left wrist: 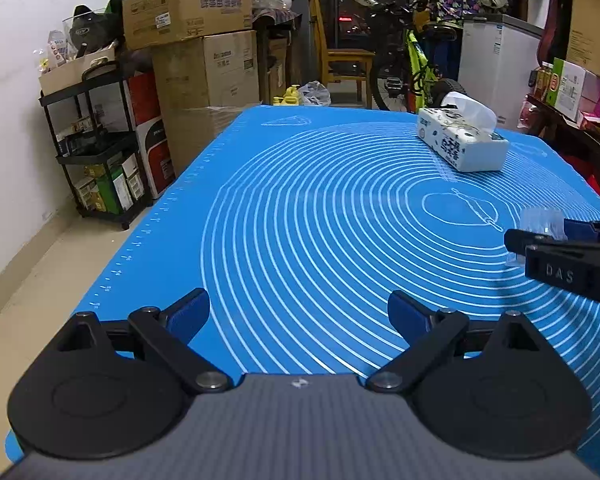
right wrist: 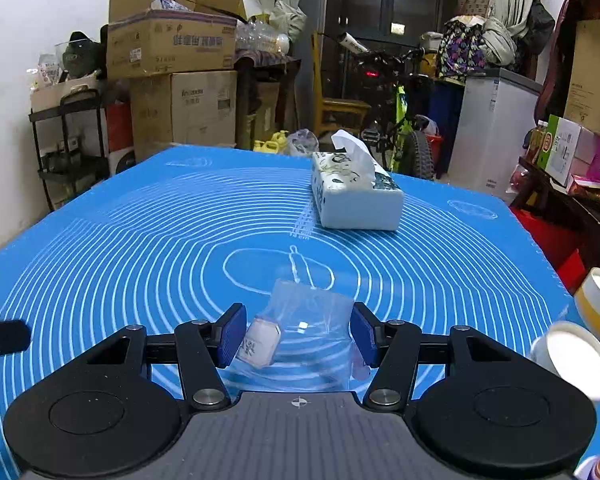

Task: Flip cup upside down
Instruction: 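Rotate the clear cup in the right gripper so its rim faces down, then lower the inverted cup onto the mat and open the right gripper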

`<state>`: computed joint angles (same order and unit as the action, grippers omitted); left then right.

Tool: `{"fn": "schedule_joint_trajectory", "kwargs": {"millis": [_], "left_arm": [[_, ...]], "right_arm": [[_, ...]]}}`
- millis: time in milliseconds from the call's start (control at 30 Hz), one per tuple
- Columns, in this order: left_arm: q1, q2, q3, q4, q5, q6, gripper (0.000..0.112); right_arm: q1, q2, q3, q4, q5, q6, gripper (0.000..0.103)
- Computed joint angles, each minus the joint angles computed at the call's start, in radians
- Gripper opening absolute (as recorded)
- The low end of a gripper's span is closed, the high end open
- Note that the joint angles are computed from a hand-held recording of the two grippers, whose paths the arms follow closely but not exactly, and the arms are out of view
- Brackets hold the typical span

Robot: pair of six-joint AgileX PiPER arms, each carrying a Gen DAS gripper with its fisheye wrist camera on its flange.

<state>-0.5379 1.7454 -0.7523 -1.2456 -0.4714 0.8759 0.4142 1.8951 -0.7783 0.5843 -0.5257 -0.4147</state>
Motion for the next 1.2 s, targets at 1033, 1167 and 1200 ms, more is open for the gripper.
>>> {"fn": "schedule_joint_trajectory", "kwargs": {"millis": [1033,1167,1200], "left_arm": [[-0.260,-0.095,0.014,-0.318,-0.041,0.241,0.095],[-0.319,-0.107,0.024,-0.367,-0.053,0.264,0.095],[-0.335,-0.110,0.027,-0.379,-0.061,0.265,0.095]], "right_arm": [[-0.100,-0.467,0.383,-0.162,0.184,0.136,0.077],[-0.085,-0.575,0.433,0.062,0.254,-0.091,0.077],[-0.089,-0.594,0.437,0.104,0.273,-0.136,0.077]]}}
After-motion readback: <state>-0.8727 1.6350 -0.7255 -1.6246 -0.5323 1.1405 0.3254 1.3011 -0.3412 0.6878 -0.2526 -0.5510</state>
